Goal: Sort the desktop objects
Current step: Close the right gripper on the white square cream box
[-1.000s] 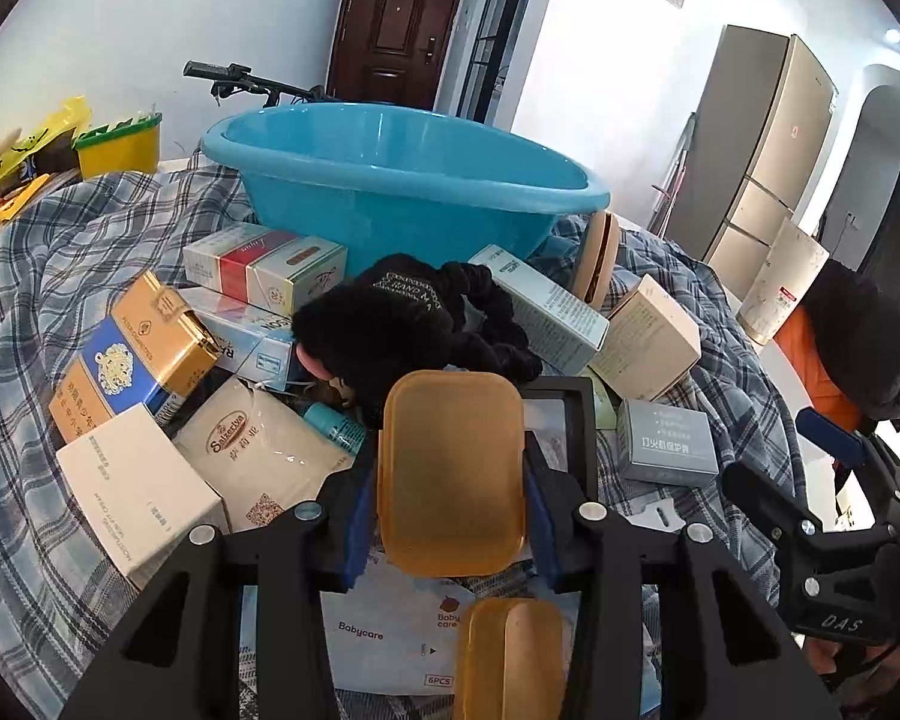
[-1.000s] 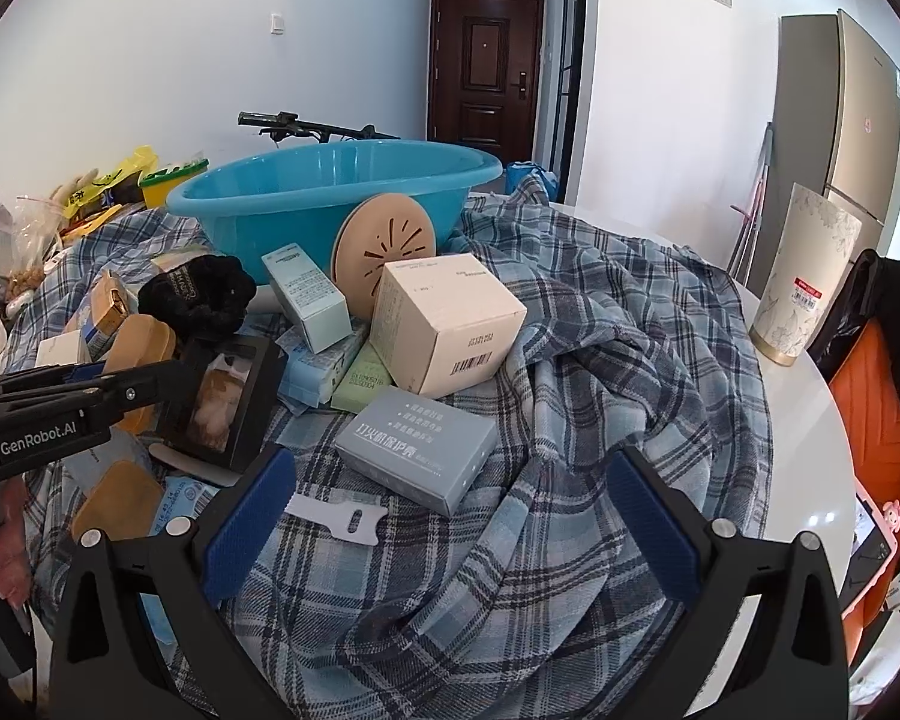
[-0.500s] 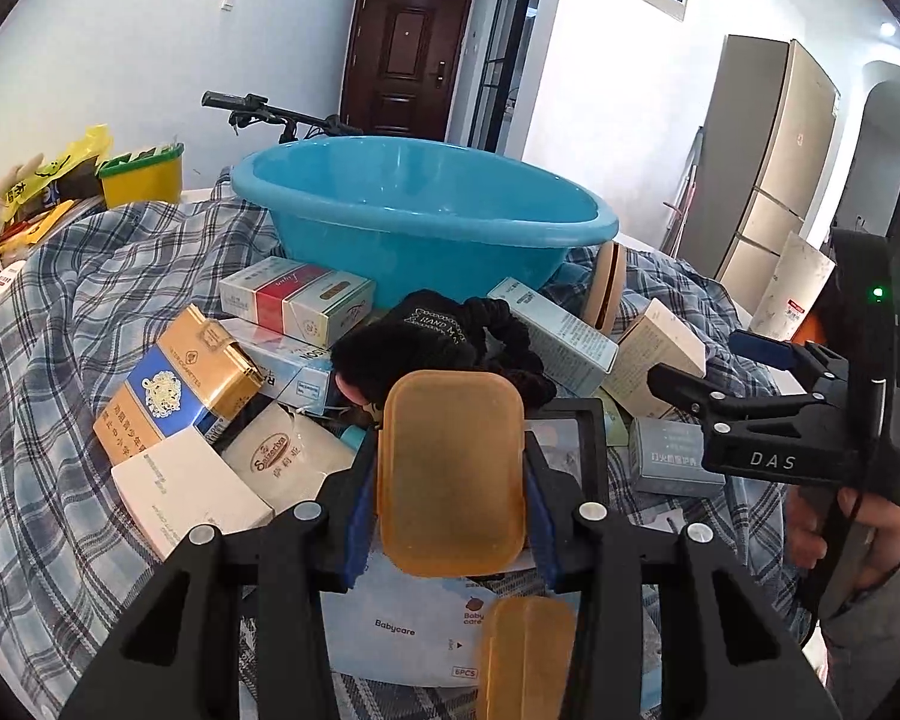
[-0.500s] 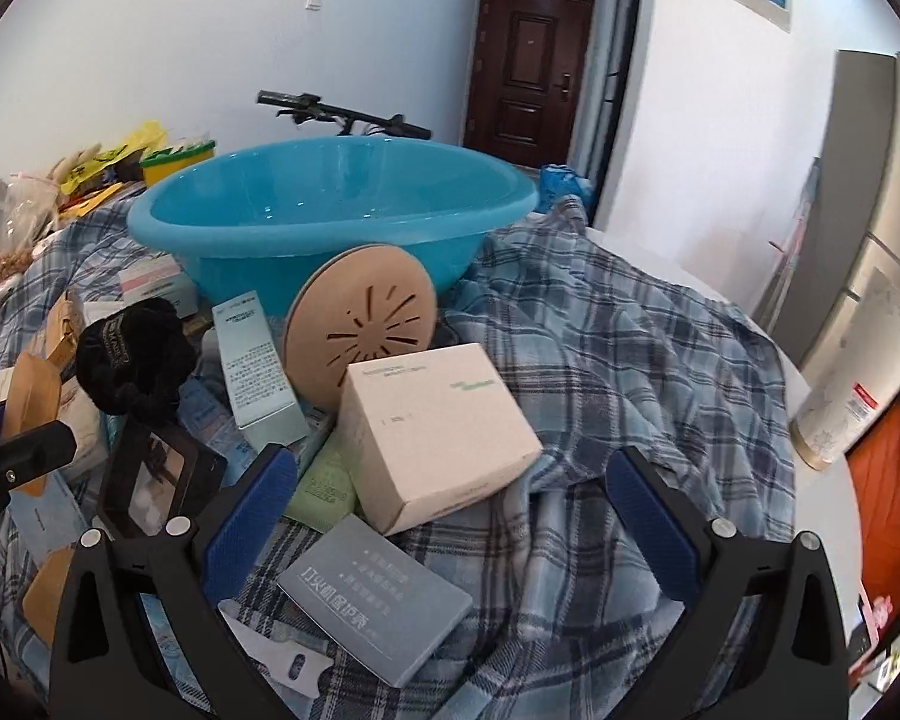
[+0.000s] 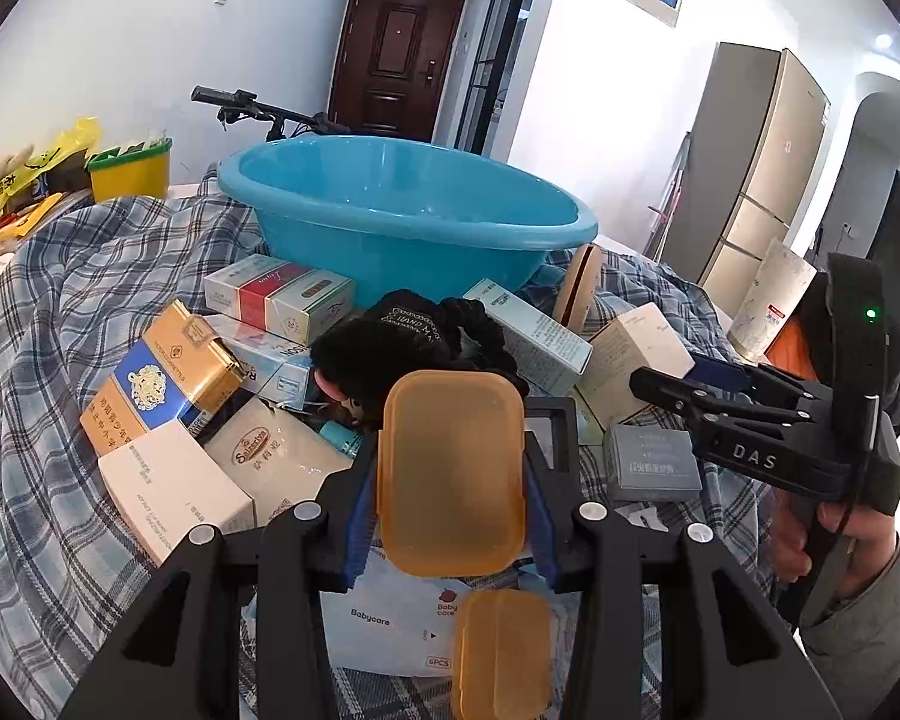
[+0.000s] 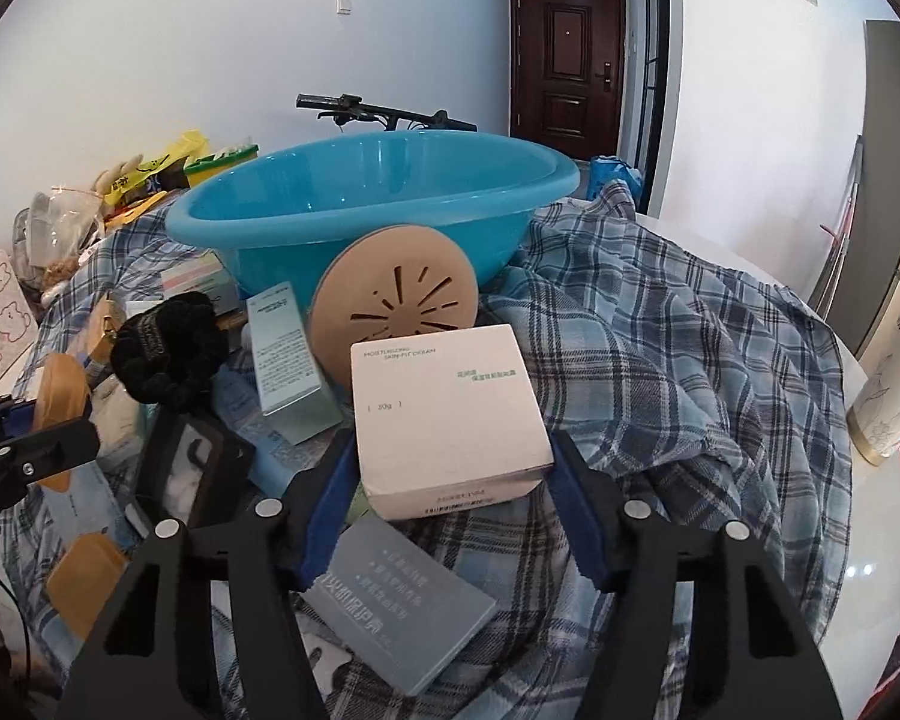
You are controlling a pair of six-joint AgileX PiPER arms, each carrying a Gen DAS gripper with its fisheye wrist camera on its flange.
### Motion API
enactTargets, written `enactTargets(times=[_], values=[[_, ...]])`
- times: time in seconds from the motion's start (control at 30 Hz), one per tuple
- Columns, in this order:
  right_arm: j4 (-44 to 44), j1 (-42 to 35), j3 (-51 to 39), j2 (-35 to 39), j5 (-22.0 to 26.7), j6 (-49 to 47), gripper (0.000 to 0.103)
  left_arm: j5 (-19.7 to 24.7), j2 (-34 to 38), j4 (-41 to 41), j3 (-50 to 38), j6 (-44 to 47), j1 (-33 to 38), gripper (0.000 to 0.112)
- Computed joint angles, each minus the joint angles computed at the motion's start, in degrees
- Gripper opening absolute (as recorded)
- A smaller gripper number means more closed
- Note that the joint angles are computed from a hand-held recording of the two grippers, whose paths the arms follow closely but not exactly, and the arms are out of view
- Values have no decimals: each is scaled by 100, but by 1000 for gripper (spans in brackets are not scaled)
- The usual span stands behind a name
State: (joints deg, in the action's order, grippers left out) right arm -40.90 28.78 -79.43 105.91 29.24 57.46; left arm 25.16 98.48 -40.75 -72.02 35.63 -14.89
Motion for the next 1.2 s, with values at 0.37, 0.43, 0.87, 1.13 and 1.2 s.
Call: enactTargets(times=[0.37,0.43,0.87,1.13,1.2], values=[[-354,374,-476,356,742,416,84,-58,-68,109,60,-85,-91,45],[-216,250,-653,526,758,412,89,-37,-36,140,30,-124,-78,45],[59,16,-296,315,281,858,58,-87,-27,149,42,-119,-21,45],[-1758,989,256,-278,1023,2906,59,-181,-78,301,94,-177,-134,45],[-1990,1190,298,-332,1227,3144,59,-271,-141,311,177,-139,-182,45]])
